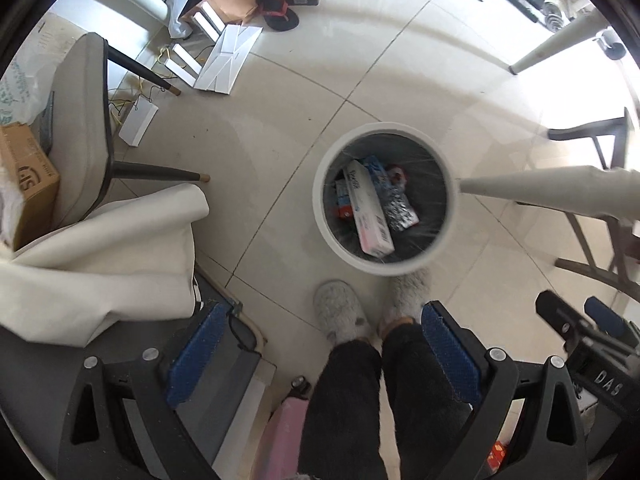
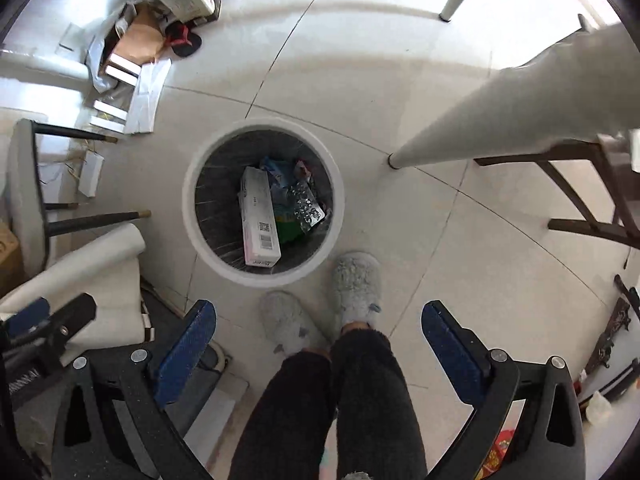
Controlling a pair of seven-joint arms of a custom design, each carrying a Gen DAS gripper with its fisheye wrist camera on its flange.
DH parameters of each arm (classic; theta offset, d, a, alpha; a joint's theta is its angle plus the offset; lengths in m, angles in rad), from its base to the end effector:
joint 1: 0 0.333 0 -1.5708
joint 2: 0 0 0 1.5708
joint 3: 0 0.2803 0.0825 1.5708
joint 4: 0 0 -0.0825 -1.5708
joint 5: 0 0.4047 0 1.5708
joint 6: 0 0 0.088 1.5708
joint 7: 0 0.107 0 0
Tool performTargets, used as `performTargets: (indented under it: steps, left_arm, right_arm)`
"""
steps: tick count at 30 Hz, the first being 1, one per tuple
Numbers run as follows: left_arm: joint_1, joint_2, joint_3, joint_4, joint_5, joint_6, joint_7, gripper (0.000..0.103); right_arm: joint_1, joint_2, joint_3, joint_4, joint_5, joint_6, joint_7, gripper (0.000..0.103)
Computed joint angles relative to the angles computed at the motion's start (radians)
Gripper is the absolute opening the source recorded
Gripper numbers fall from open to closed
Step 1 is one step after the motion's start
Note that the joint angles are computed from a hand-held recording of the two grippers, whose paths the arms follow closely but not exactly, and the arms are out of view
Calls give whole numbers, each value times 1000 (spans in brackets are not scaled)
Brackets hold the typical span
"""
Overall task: Collect trash
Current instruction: 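Raise both tools back up to the table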
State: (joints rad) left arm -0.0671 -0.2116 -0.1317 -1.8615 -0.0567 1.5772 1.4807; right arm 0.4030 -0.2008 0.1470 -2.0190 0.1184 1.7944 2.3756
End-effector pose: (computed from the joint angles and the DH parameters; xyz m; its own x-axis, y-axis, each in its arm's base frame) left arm 0.5000 -0.1118 0.5605 -0.1012 -0.9946 0.0221 -0.9918 0.1027 0.0767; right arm 0.4394 0.2849 0.4951 -0.2833 -0.9582 -0.0400 -0.9568 0.2795 0.0800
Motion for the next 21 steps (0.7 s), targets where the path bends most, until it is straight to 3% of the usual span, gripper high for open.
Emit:
performTargets:
  steps: [10, 15, 21]
  left_arm:
    - [-4, -27, 6, 241, -24, -211, 17, 100]
    - [-4, -9, 6, 407, -34, -297, 17, 100]
    - [-8, 84, -11, 663, 3, -356, -3, 100]
  right_arm:
    - [-2, -57, 12, 278, -22, -276, 20, 103]
    - [2, -18, 26, 492, -36, -423, 42, 103]
    - [-2, 63, 25, 779, -60, -537, 67, 103]
